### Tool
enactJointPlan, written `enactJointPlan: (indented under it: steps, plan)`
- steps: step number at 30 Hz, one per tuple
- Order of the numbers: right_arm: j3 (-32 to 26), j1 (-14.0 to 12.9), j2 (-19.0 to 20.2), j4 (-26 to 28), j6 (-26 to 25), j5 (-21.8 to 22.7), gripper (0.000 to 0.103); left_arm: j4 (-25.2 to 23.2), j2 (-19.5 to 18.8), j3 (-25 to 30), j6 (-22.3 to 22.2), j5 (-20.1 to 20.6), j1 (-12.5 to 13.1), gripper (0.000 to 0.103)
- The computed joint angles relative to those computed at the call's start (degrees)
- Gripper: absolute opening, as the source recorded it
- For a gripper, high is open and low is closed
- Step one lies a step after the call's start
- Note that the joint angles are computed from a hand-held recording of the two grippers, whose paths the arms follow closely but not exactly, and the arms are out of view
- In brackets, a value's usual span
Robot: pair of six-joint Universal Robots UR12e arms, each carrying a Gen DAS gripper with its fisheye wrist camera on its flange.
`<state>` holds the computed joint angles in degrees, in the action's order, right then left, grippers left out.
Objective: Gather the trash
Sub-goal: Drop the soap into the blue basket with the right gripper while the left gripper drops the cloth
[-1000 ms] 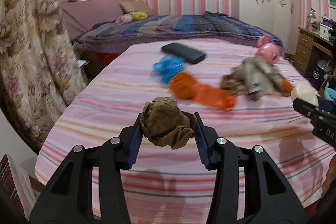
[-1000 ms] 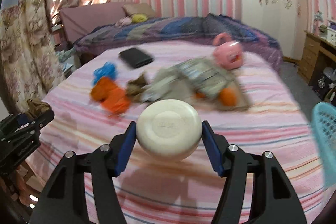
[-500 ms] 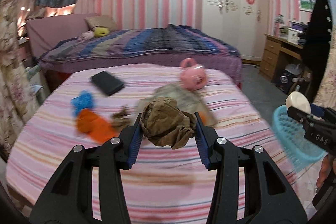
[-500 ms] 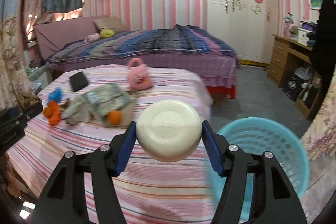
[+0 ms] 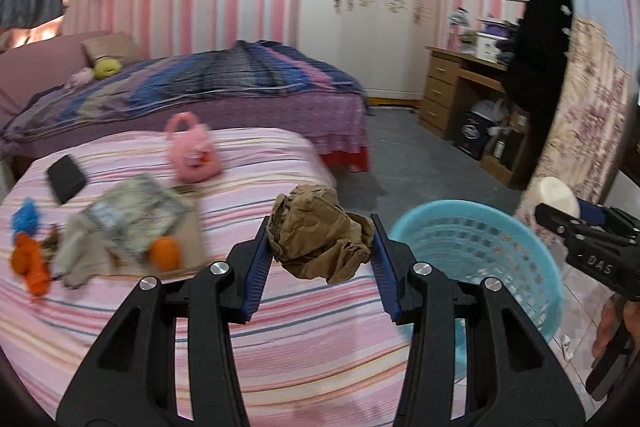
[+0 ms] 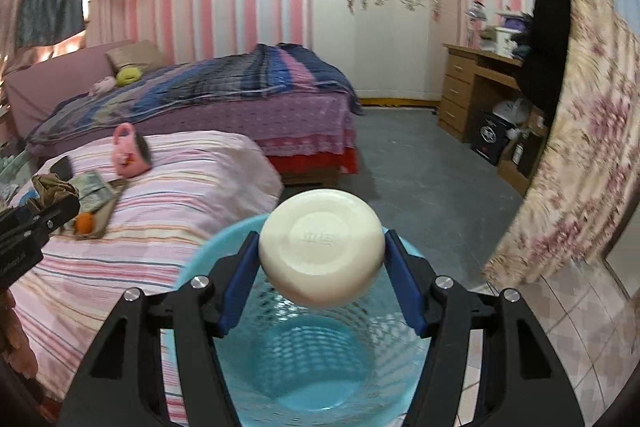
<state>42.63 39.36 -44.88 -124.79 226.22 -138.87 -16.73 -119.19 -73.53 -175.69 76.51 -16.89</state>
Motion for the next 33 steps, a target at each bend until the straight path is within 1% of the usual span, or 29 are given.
enactJointPlan:
  steps: [2,5,8,13,14,16,18,20,22,24,28,30,33]
  plan:
    - [2.4,-0.2,-1.2,0.1,1.3,-0.2,0.062,-0.1,-0.7,0.6,0.6,-0.5,-0.8,0.045]
    - [5.4,-0.6,-2.6,-0.5,2.5,-0.3,0.062,-1.8,-1.8,2.2,0.7,-2.1,-2.1,0.045]
    - [8.8,-1.0,-4.3,-1.4,4.8,0.0,0.062,-2.9,-2.7,3.2,1.1,-3.0,-2.9,0.045]
    - [11.4,-1.3,-5.6,-1.7,7.3,0.1,0.062,-4.6,-4.2,5.1,3.0,-3.6,-3.9,0.046]
    - [11.7,-1.3,-5.7,-2.0,7.5,0.1,0.062,-4.9,-4.2,5.3,3.4,-3.7,-4.0,0.048]
    - [11.9,-1.3,-5.7,-2.4,7.8,0.2,0.062,-5.7,-4.4,5.8,3.9,-4.1,-4.1,0.056]
    - [12.0,-1.4,-5.8,-2.8,7.6,0.4,0.062,-4.7,-4.5,5.9,3.3,-2.7,-4.1,0.079]
    - [11.4,-1.3,-5.4,-2.5,7.0,0.2,0.062,-3.8,-4.4,5.6,2.1,-2.5,-3.5,0.089]
    - [10.9,-1.2,-5.0,-2.0,6.4,-0.2,0.062,-3.7,-4.4,5.7,1.4,-1.9,-3.1,0.092]
    - [10.3,-1.2,-4.7,-1.7,6.2,-0.5,0.062,-3.3,-4.4,5.8,0.7,-0.1,-2.7,0.094]
    - [9.5,-1.2,-3.9,-2.4,6.1,0.1,0.062,-3.6,-4.0,5.6,-1.2,0.9,-1.7,0.094]
    - [8.5,-1.1,-3.3,-1.8,5.8,0.1,0.062,-3.3,-3.6,5.0,-1.7,1.5,-1.1,0.096]
    - [6.6,-1.0,-2.2,-1.2,5.1,0.1,0.062,-1.7,-2.8,3.8,-2.1,3.6,-0.4,0.097]
